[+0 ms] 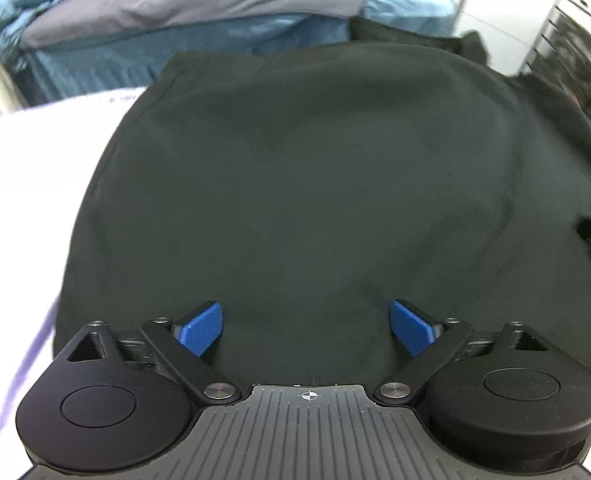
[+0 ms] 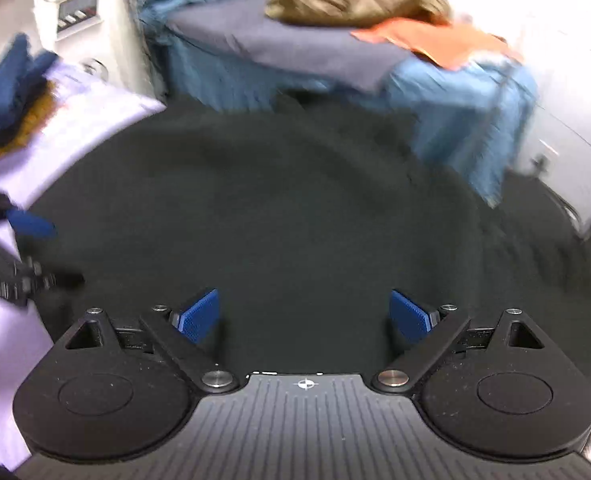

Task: Fold large clothes
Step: 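Release the hem and smooth the folded jacket with both open grippers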

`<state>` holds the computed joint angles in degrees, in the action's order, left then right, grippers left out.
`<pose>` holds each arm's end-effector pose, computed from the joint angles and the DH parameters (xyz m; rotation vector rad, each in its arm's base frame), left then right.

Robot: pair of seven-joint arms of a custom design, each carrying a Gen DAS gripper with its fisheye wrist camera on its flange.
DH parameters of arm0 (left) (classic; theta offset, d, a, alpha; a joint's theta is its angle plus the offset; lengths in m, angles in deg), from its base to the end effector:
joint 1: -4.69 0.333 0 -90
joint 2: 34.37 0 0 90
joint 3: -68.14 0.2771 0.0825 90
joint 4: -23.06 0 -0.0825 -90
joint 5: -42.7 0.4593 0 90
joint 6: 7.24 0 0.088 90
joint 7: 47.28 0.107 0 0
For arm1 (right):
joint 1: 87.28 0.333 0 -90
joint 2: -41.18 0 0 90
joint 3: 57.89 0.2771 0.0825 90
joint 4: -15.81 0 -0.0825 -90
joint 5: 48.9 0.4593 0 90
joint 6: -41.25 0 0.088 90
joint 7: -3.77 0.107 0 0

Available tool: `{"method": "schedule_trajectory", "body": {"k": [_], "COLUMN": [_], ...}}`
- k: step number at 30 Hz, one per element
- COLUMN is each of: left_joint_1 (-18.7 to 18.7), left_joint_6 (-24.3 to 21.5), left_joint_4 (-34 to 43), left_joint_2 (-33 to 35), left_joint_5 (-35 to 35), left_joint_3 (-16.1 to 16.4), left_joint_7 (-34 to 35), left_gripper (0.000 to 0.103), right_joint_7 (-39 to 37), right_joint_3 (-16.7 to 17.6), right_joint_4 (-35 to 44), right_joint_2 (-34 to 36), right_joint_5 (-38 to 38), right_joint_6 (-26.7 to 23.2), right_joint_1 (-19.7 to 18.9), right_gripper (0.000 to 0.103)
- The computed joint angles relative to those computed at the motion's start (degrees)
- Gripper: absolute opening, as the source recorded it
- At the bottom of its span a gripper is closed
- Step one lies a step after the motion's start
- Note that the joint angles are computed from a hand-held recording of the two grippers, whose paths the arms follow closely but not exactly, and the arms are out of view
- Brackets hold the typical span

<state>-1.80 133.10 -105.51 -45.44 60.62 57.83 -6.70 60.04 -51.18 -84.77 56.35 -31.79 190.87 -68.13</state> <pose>0.5705 -0.1730 0.4156 -2.2671 1.5630 -0.4524 0.6655 0.3094 0.4140 -2.3643 0.9398 -0.3638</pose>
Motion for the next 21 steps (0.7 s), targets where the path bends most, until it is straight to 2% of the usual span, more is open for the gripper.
{"method": "schedule_trajectory", "body": {"k": [4, 6, 8, 12, 13, 16, 19, 21], "left_joint_1": [1.8, 2.2, 2.9, 4.0, 3.9, 3.5, 2.7, 1.8], "left_joint_6": [-2.4, -1.0, -2.3, -13.3, -14.5, -13.1, -9.8, -8.2], "left_joint_4": [0.5, -0.7, -0.5, 3.8, 3.7, 1.1, -2.8, -4.6], "left_joint_2": [0.2, -0.4, -0.2, 1.5, 1.0, -1.8, -5.8, -7.8], "left_joint_5": [4.8, 3.7, 4.2, 12.8, 13.8, 12.2, 11.0, 10.9], "left_joint_3": [-0.3, 0.8, 1.1, -0.6, -0.6, 0.2, -0.1, -1.1], "left_joint_7": [-6.1, -6.4, -5.8, -9.8, -11.3, -12.9, -13.1, -12.8], "left_gripper": [0.103, 0.103, 0.103, 0.103, 0.103, 0.103, 0.103, 0.103], "right_joint_7": [7.8, 11.8, 12.8, 18.3, 19.5, 19.6, 30.8, 31.4], "right_joint_3": [-3.2, -4.5, -4.9, -6.6, -6.4, -4.9, -6.6, -5.8], "right_joint_4": [-2.4, -2.4, -2.9, -4.4, -5.7, -10.1, -13.6, -16.6], "right_joint_2": [-0.9, -0.8, -0.7, -1.3, -2.7, -7.1, -10.1, -12.5], "right_joint_5": [-4.6, -7.0, -7.6, -12.8, -12.1, -7.9, -16.9, -14.2], "right_joint_6": [3.4, 3.8, 5.1, 8.2, 9.0, 11.4, 12.4, 13.2], "right_joint_1": [-0.2, -0.7, -1.9, -2.1, -2.5, -4.1, -3.1, -4.0], "right_gripper": [0.093, 0.093, 0.093, 0.092, 0.092, 0.093, 0.093, 0.093]}}
